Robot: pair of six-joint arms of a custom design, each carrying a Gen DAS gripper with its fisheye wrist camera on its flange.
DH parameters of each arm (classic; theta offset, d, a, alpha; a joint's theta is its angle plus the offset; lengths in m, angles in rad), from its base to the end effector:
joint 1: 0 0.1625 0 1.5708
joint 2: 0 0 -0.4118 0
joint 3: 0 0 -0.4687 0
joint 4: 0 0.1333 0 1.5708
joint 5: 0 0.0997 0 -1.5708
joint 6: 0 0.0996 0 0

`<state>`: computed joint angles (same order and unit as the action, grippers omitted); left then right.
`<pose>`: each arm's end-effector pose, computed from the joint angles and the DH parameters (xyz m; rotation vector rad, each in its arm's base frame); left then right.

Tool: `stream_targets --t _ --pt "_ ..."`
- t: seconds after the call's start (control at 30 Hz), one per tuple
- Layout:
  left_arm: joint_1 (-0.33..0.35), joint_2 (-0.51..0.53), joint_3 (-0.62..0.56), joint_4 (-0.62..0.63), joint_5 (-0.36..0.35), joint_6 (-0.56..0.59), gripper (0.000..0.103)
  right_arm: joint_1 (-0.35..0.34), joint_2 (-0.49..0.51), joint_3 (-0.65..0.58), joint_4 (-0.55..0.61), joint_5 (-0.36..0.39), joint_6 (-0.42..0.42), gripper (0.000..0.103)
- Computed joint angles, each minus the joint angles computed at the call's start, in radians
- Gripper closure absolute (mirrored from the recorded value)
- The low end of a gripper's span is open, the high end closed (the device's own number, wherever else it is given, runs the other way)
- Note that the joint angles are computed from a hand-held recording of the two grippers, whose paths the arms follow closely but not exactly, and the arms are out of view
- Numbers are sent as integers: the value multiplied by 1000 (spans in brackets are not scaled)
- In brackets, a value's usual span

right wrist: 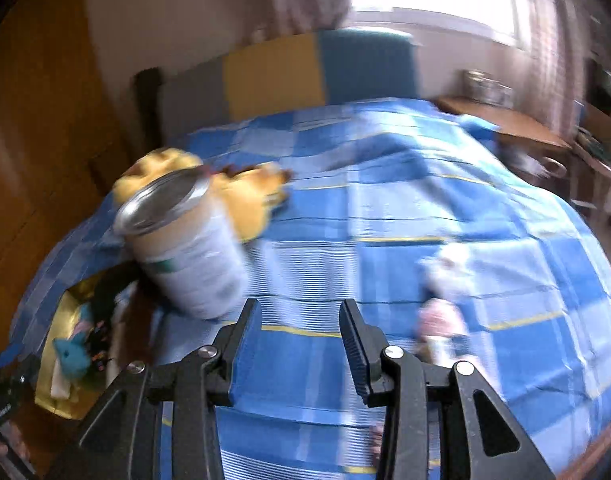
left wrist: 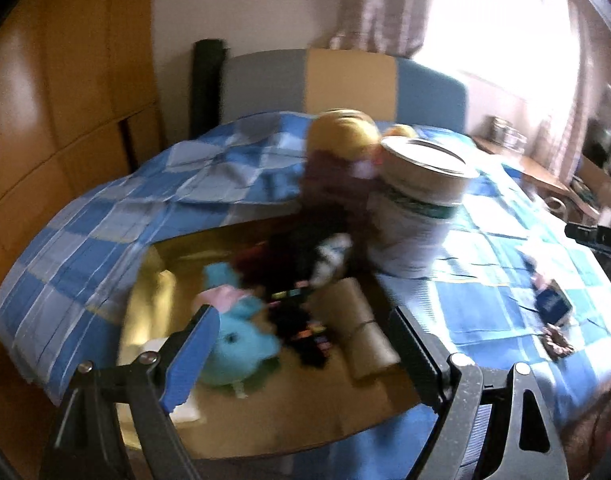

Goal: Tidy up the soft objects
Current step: 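Move both tools back to the bed toward the scrunchie and tissue pack, then grasp the brown satin scrunchie with the left gripper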

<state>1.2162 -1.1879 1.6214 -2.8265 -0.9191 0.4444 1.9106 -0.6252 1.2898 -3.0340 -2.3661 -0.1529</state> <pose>-0.0631 -0.7285 0.3668 0.5809 2.2445 -0.9641 0.3327 -0.7546 0.1372 0.1606 -2.2597 1.0246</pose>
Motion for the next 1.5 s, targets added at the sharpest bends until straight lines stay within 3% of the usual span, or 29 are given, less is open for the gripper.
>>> stream_targets --t 0.23,0.37,0.47,0.7,0.83,0.97,1.2,1.27,1.4,1.47,1.5 --pt "-40 42 -16 128 -119 44 16 -24 -155 177 -131 -113 103 63" --pt "-59 75 -25 224 -190 73 17 -41 -223 258 -123 -153 178 63" --pt "-72 108 -41 307 -238 78 21 -54 -264 311 -110 -146 227 63" --pt "-94 197 -97 477 -393 85 24 -60 -302 368 -128 -123 248 63" --pt "-114 268 -145 562 -416 48 22 -62 -312 381 -119 -105 247 63" --pt "-132 320 -152 533 -401 66 8 -68 -322 397 -108 -88 252 63" --pt "-149 405 -186 522 -348 108 9 -80 -335 415 -104 -60 272 63" --pt "-141 428 -205 539 -345 100 32 -84 -338 419 -101 -55 275 63" --pt "-121 427 -201 533 -381 113 50 -89 -339 417 -78 -55 288 63" --pt "-111 417 -204 548 -397 119 83 -91 -337 414 -69 -51 294 63" --pt "-106 410 -207 553 -405 108 89 -91 -336 412 -63 -44 294 63"
